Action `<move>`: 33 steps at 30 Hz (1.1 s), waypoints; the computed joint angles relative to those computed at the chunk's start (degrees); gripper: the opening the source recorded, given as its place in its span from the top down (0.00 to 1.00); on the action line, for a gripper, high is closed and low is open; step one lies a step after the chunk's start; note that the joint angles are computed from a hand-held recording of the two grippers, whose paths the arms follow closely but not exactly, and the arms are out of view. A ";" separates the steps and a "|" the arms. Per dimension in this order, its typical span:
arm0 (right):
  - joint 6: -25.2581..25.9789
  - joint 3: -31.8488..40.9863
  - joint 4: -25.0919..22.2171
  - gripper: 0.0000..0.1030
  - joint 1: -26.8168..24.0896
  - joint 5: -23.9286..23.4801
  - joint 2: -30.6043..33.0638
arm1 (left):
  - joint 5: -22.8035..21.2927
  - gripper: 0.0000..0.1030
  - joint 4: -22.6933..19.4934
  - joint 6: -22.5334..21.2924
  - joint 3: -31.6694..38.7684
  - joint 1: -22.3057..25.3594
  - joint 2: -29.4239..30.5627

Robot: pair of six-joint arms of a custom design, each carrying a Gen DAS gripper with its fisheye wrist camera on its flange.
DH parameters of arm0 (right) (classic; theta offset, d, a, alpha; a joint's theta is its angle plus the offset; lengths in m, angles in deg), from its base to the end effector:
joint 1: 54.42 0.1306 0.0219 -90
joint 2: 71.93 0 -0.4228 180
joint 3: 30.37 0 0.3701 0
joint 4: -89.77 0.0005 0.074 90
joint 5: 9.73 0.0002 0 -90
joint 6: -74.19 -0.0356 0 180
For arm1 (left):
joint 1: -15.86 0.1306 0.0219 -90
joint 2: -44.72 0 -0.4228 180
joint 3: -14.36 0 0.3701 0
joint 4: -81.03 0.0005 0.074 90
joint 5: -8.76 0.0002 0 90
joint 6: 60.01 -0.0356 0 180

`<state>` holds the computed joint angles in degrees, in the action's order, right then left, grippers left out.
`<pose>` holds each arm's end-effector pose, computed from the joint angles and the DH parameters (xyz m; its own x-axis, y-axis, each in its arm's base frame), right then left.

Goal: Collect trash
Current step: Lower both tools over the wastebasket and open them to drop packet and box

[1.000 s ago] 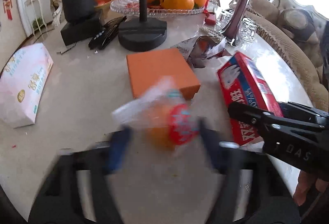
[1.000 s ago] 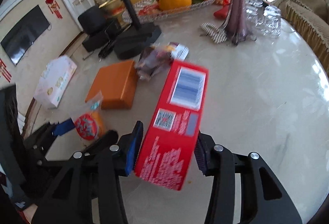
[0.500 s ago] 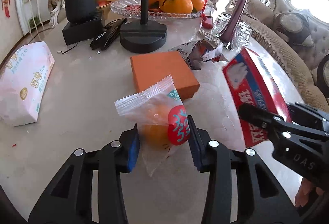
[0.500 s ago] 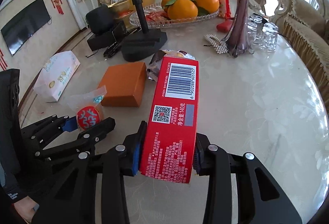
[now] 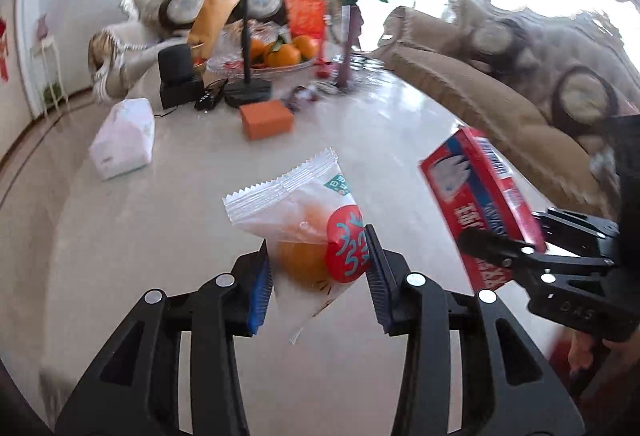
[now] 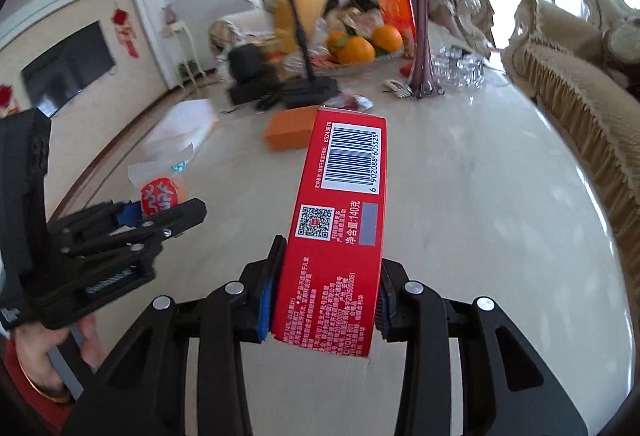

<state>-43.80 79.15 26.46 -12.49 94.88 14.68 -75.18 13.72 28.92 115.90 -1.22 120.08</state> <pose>0.3190 0.2738 0.6263 -0.6622 0.0157 -0.7492 -0.2185 0.9523 0.2130 0.3137 -0.1008 0.6308 -0.6218 0.2105 -0.7544 0.3798 0.9234 -0.0554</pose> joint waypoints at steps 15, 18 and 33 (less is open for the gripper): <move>-29.10 -17.96 -11.65 0.65 33.21 7.79 -13.47 | -3.73 0.60 -12.98 7.71 -30.77 -17.86 -26.23; -30.84 -21.67 -11.55 0.65 31.73 4.91 -11.92 | -2.12 0.59 -9.88 6.52 -35.56 -16.10 -25.76; -31.20 -29.13 -9.53 0.43 28.87 0.35 -9.89 | -3.83 0.17 -11.31 5.91 -35.47 -12.60 -24.38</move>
